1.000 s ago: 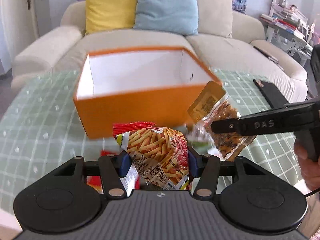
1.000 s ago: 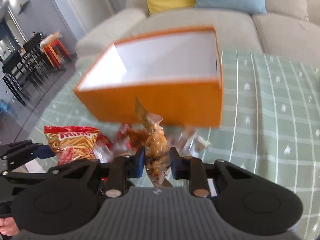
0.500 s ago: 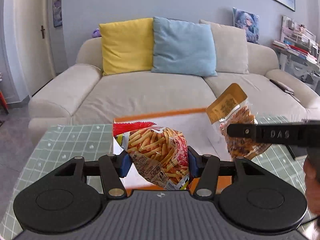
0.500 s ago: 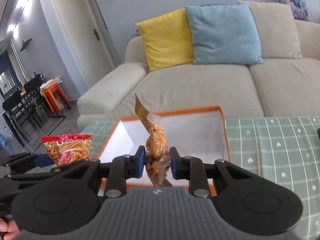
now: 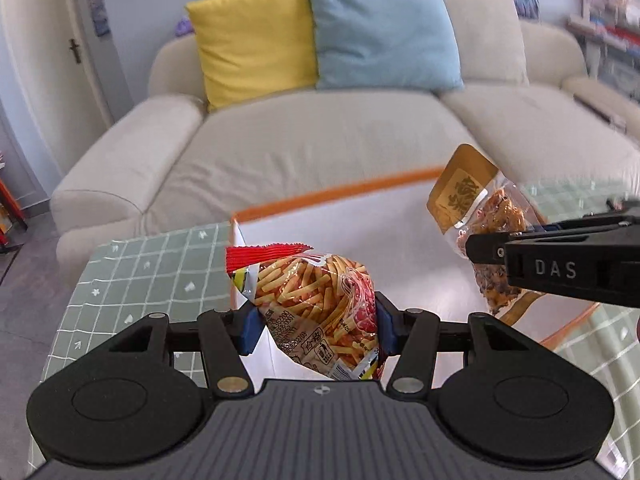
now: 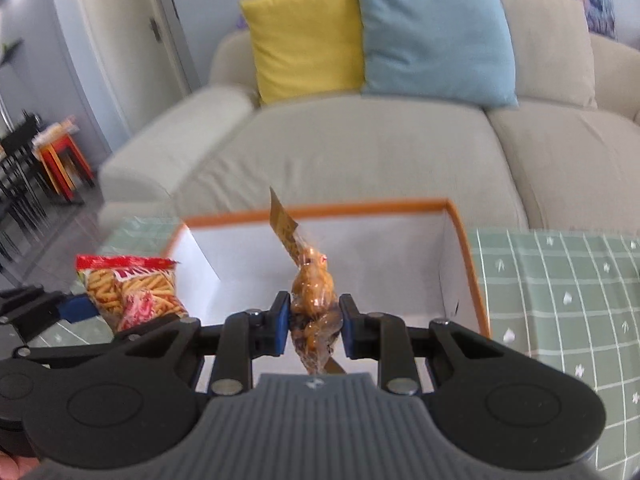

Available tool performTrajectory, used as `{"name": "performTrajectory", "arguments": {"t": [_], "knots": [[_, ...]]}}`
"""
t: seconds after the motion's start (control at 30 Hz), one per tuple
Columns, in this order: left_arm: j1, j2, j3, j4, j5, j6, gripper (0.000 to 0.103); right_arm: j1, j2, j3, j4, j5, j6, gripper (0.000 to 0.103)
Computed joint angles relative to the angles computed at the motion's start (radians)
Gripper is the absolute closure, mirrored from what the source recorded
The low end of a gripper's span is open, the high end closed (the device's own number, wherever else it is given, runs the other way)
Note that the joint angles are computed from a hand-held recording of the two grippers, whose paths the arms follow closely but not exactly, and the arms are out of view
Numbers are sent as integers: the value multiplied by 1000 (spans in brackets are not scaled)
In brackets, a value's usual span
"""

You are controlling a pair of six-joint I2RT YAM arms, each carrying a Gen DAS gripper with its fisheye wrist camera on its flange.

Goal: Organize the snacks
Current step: 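Lift both held bags and carry them over the orange box, then open both tools to drop the bags into the orange box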

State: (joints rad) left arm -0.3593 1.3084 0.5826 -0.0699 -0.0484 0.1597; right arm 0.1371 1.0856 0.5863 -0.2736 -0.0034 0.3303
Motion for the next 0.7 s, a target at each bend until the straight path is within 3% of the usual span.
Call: {"name": "performTrajectory", "arguments": {"t": [0.23, 0.43, 0.7], "knots": [[-16, 142, 44, -14, -50, 97, 41, -10, 188, 27, 24, -70, 28, 80], [-52, 254, 108, -70, -170, 104, 40, 17, 313, 51, 46, -77, 73, 80], [-42, 271, 140, -105, -157, 114, 39, 37, 395, 76, 40, -92, 74, 80]]}}
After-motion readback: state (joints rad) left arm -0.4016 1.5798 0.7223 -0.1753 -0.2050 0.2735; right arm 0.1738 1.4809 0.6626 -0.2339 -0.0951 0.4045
